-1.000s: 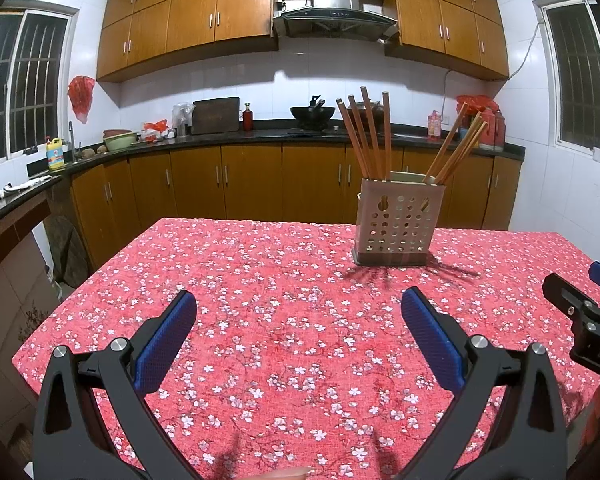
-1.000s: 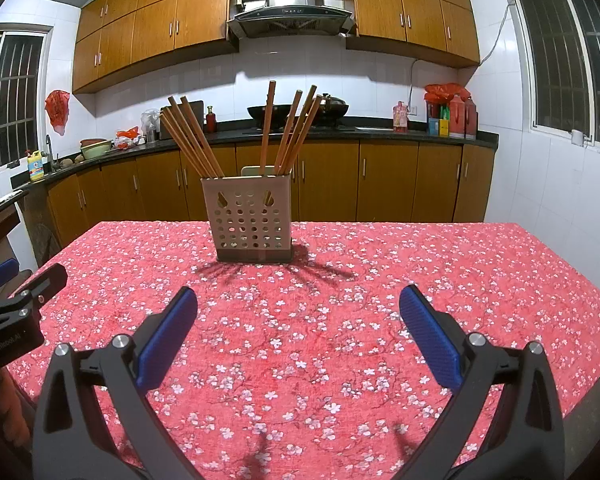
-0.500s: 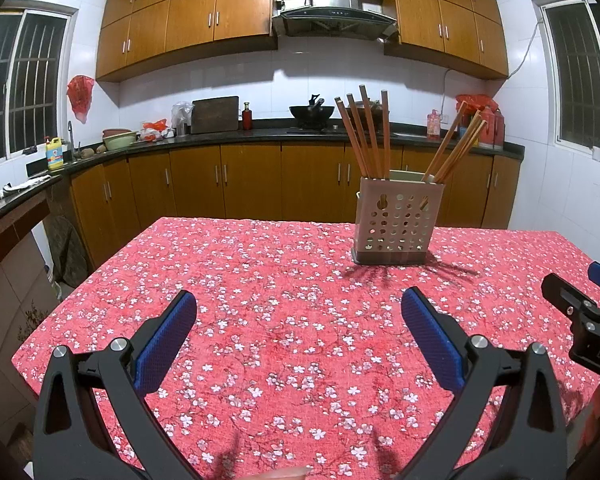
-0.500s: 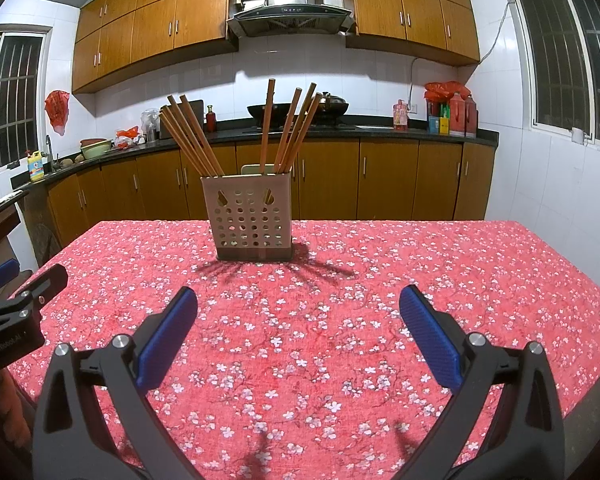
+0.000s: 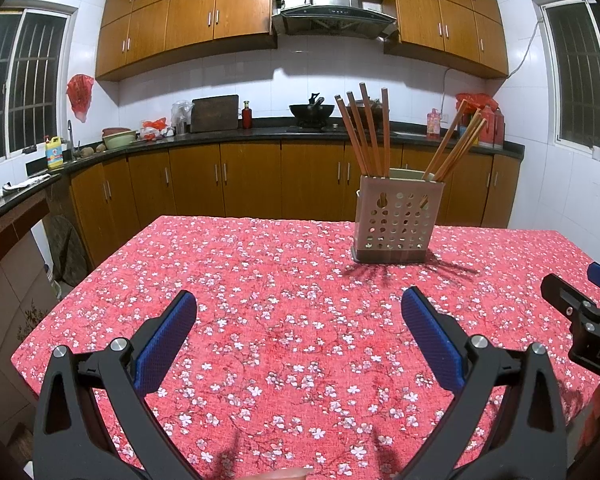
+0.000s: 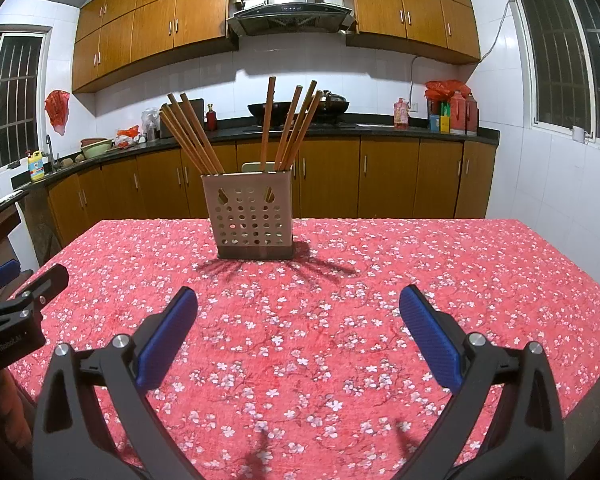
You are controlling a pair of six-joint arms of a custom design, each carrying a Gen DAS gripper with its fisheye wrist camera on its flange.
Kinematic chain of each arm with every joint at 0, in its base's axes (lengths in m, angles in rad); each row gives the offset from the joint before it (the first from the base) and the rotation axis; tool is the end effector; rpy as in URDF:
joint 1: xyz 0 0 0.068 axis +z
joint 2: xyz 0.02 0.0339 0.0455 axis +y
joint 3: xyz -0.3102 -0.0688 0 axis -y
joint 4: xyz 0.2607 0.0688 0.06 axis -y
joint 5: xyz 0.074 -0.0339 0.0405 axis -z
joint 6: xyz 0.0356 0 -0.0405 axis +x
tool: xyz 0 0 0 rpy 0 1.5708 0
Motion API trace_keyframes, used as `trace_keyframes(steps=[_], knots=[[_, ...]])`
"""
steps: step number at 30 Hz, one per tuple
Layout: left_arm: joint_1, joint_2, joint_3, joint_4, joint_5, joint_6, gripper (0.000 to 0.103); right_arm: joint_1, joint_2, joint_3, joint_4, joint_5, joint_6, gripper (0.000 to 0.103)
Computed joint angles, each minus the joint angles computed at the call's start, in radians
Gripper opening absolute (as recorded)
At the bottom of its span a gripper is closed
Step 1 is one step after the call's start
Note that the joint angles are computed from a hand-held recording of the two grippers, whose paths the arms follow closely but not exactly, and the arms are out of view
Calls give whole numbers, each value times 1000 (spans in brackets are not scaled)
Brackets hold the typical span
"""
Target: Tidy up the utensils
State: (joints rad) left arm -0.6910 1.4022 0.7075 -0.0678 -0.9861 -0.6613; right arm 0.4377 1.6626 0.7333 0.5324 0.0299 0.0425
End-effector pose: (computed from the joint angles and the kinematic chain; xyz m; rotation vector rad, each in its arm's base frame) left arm 0.2303 -0.1520 0.2338 -0.4134 1.9296 0.2913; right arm 0.3207 0.1489 0.2071 -0.3691 1.9437 0.2842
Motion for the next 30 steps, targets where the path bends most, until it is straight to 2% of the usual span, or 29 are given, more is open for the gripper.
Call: trace_keyframes(steps=[30], knots=[[9, -5, -13, 11, 13, 3, 101, 1, 3, 0, 0, -1, 3, 99]])
